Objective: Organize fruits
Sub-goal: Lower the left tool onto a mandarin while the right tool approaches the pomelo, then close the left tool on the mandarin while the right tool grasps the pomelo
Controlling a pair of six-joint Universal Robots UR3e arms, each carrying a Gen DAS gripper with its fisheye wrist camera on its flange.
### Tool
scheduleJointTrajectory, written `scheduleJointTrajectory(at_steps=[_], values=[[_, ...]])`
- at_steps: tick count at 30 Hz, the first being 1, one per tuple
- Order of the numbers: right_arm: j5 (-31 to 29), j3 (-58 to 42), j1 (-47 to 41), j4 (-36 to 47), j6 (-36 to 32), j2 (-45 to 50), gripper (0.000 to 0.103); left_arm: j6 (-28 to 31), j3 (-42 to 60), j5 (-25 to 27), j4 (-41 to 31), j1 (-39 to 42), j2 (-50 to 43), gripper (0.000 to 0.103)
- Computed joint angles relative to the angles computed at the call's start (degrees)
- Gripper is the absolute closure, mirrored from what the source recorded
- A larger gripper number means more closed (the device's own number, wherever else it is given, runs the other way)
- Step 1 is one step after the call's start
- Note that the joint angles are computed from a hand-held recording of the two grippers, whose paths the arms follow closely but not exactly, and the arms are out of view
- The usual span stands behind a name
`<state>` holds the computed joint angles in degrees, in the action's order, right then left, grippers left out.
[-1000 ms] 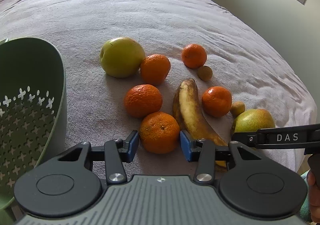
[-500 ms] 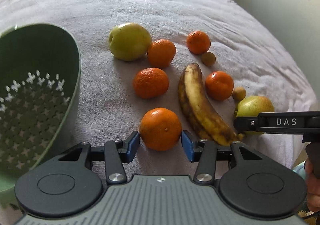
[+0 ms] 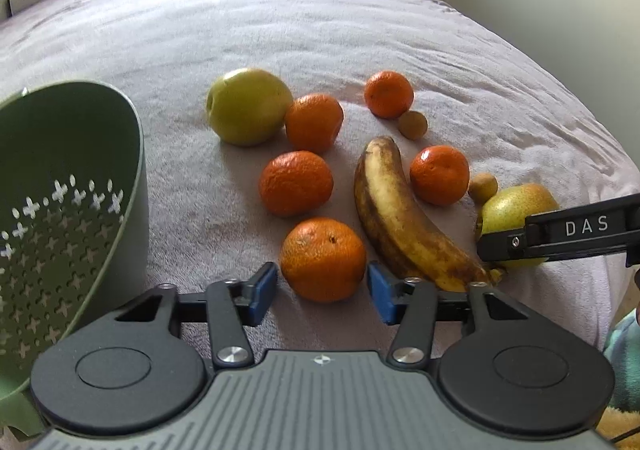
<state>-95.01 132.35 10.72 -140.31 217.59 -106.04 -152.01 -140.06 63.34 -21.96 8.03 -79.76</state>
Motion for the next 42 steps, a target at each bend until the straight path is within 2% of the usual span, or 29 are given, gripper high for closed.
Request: scheduleJointTrajectory(at_steps=[6, 7, 8, 9, 14, 18, 24, 28, 31, 35, 38, 42], values=[[0.06, -0.15, 0.12, 0.17, 0.00, 0.11, 0.035, -2.63, -1.74, 1.67, 7.55, -1.68, -1.91, 0.034], [-0.05, -0.12, 0.20, 0.11, -0.12, 0.07, 0.035, -3.31, -1.87, 2.11, 8.76, -2.14, -2.26, 0.036], [-0.07, -0.06, 0.21, 0.02, -0.24, -0.02, 0.036, -3.42, -1.61, 1.92, 8.50, -2.29, -2.28, 0.045], [0.04, 0.13, 0.12, 0.05, -0.38, -0.30, 0.036, -3.15, -1.19, 1.17, 7.37, -2.11, -2.14, 0.049], [0.35, 0.44, -0.11, 0.26, -0.56, -1.05, 0.036, -3.47, -0.03, 3.22, 5.81, -3.54, -1.44, 0.050], [-0.14, -0.16, 0.33, 0.93, 0.21, -1.42, 0.036, -3.64, 0.43, 2.96, 2.58, -2.81, 1.57, 0.051], [-2.40, -1.31, 2.02, 0.92, 2.09, -2.80, 0.040, -2.53, 1.88, -0.95, -5.95, 0.43, 9.19, 0.051], [-4.78, -3.53, 4.44, 0.58, 2.13, -2.01, 0.050, -0.60, 3.71, -4.32, -14.52, 4.00, 15.73, 0.051], [-5.40, -4.25, 5.64, -0.02, 1.96, -1.16, 0.066, 0.51, 4.90, -5.24, -19.52, 6.07, 18.85, 0.051], [-6.97, -5.46, 7.34, 0.70, 0.92, 0.20, 0.064, 3.31, 4.75, -6.09, -25.53, 9.13, 22.97, 0.051], [-4.22, -4.83, 5.88, 2.85, 0.10, -0.54, 0.053, 5.11, 4.62, -6.76, -29.36, 11.19, 25.10, 0.051], [-3.26, -4.01, 6.16, 3.90, -0.71, 0.67, 0.051, 6.50, 4.78, -7.52, -33.50, 13.35, 27.03, 0.051]])
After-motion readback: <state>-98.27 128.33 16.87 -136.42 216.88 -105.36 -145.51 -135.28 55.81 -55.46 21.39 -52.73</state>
